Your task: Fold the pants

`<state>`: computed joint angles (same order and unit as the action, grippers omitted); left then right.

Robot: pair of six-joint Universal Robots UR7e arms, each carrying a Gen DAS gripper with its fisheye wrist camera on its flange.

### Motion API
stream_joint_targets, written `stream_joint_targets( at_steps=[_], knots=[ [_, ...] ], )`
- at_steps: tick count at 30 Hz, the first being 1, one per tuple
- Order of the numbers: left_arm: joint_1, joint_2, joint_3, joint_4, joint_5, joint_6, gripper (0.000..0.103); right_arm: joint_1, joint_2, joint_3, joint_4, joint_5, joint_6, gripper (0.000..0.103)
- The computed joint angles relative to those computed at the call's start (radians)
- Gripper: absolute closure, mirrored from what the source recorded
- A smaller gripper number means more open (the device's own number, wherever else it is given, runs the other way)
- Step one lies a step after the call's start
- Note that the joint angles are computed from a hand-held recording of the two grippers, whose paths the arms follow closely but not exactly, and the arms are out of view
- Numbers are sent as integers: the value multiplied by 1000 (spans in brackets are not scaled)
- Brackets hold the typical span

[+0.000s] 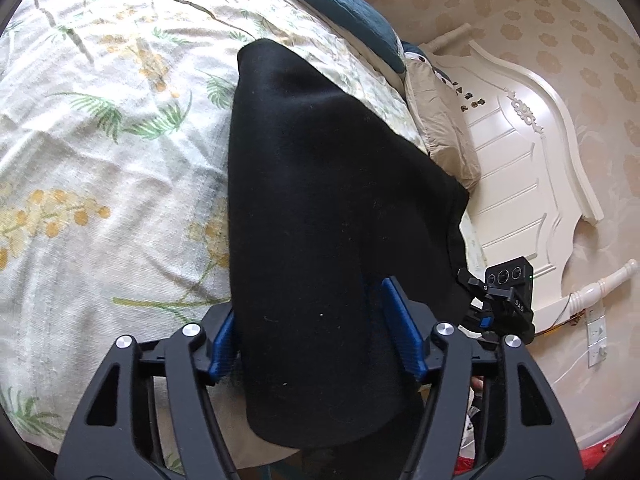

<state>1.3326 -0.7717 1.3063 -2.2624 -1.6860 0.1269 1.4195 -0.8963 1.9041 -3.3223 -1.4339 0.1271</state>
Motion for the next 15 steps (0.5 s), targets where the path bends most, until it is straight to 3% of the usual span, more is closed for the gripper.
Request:
stream_joint_targets(
  at_steps=[3,7,9,15],
  knots=[
    [16,21,-48,31,-29,-9,37,-8,-18,4,-19,-12,-5,42],
    [28,89,-163,82,-53,-11,35,-49,-15,-42,11,89,28,37],
    [31,126,-227,115,-80,-18,34,-52,4,-89,43,98,30,36],
    [14,201,-338,177,-64,4,31,-45,48,-185,112,98,2,26]
  ],
)
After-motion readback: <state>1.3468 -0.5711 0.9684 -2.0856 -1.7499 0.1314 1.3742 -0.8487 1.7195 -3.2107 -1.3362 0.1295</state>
